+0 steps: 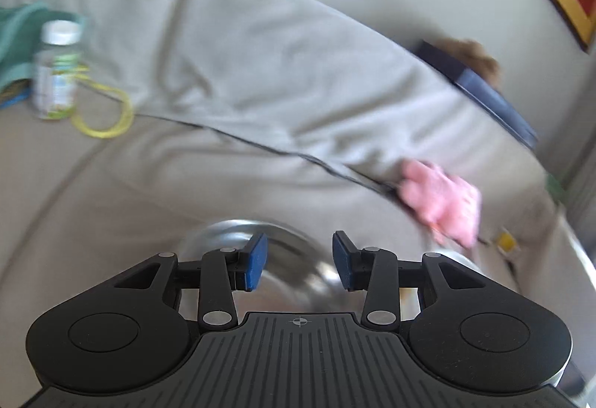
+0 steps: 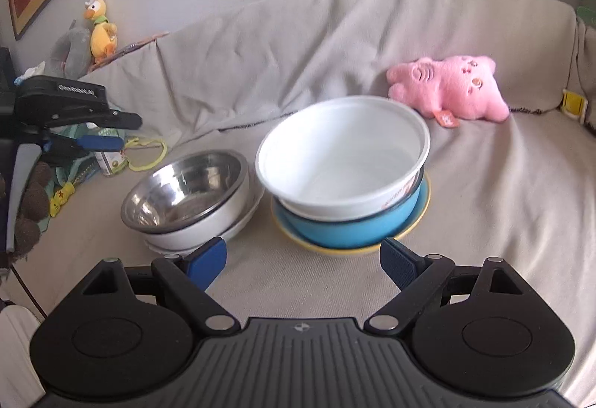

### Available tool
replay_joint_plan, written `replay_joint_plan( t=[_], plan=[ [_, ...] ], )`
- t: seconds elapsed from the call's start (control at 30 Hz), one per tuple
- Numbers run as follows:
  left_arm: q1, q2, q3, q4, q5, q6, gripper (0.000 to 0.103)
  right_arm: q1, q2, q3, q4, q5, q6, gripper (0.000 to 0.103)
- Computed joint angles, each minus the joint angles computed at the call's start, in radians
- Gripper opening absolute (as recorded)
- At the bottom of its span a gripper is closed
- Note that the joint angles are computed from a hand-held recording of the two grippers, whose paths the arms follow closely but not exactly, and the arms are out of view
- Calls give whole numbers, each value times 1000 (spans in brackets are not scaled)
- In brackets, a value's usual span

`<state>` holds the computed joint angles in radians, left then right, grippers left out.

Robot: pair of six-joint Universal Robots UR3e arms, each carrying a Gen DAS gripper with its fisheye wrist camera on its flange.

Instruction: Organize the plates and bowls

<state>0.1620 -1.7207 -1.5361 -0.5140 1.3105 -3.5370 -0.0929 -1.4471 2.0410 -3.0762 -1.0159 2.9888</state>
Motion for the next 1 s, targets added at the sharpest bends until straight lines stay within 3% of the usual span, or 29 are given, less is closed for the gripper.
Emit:
replay_joint_plan(
  t=[0.1,0.23,0.33,0.5,0.67,0.83,0.93,1.0],
  plan=[
    [-71,-84,147,-90,-66,46,42,-85,-14,-80,87,77,28,90],
    [-173,-193,323,-210,-17,64,42,-91,77,-258,151,-44,101,93],
    [-238,-281,419,-246,49,47,42,-82,163,-420,304,-85,117,93],
    [-281,-315,414,-245,105,55,42,-27,241,-557,429,-196,93,93],
    [-262,-295,358,-228,76,41,42,25,273,-622,461,-296,63,94],
    [-222,-265,262,-171,-27,-20,43,5,286,-653,478,-215,103,97],
    [-231,-282,261,-170,-32,-32,43,-13,311,-674,495,-138,144,97],
    [-247,-298,281,-183,-8,-33,43,-5,329,-677,481,-146,151,97]
  ],
)
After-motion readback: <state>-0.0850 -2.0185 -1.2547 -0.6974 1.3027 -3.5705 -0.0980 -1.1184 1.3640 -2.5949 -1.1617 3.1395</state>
